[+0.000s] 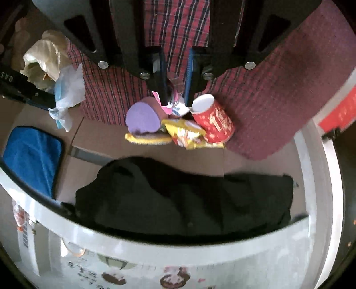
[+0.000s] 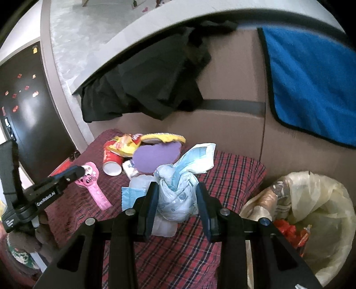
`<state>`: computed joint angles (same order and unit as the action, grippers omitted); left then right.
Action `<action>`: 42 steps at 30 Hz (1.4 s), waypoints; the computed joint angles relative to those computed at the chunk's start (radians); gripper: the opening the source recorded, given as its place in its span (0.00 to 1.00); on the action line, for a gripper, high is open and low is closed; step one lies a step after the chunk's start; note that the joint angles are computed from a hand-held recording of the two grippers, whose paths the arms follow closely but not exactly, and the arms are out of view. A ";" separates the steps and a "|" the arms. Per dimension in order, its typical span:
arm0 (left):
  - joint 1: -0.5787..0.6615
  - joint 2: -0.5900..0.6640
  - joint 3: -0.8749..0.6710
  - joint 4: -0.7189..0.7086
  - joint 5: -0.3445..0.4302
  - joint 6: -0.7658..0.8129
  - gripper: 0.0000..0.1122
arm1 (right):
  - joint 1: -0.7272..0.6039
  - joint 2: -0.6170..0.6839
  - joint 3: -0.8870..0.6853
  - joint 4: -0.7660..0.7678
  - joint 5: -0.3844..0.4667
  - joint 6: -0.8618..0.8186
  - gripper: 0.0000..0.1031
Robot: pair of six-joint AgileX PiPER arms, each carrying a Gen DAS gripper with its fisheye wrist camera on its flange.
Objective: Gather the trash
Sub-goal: 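Lift the tissue and pink toy and carry both over the bin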
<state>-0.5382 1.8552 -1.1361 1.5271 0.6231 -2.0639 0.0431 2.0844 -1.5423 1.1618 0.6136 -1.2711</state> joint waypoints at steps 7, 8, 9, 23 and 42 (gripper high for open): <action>-0.070 -0.047 -0.006 0.008 0.071 0.026 0.13 | 0.003 -0.086 0.082 0.081 -0.036 -0.119 0.31; -0.076 -0.050 -0.015 0.006 0.075 0.034 0.13 | -0.001 -0.096 0.091 0.093 -0.039 -0.137 0.31; -0.083 -0.049 -0.027 0.003 0.080 0.044 0.13 | -0.004 -0.106 0.100 0.105 -0.042 -0.153 0.31; -0.222 0.130 -0.461 -0.119 0.117 0.368 0.13 | -0.198 -0.207 0.140 0.232 -0.002 -0.311 0.31; -0.288 0.688 -1.385 -0.670 0.155 1.047 0.13 | -0.481 -0.107 0.068 0.243 0.071 -0.376 0.31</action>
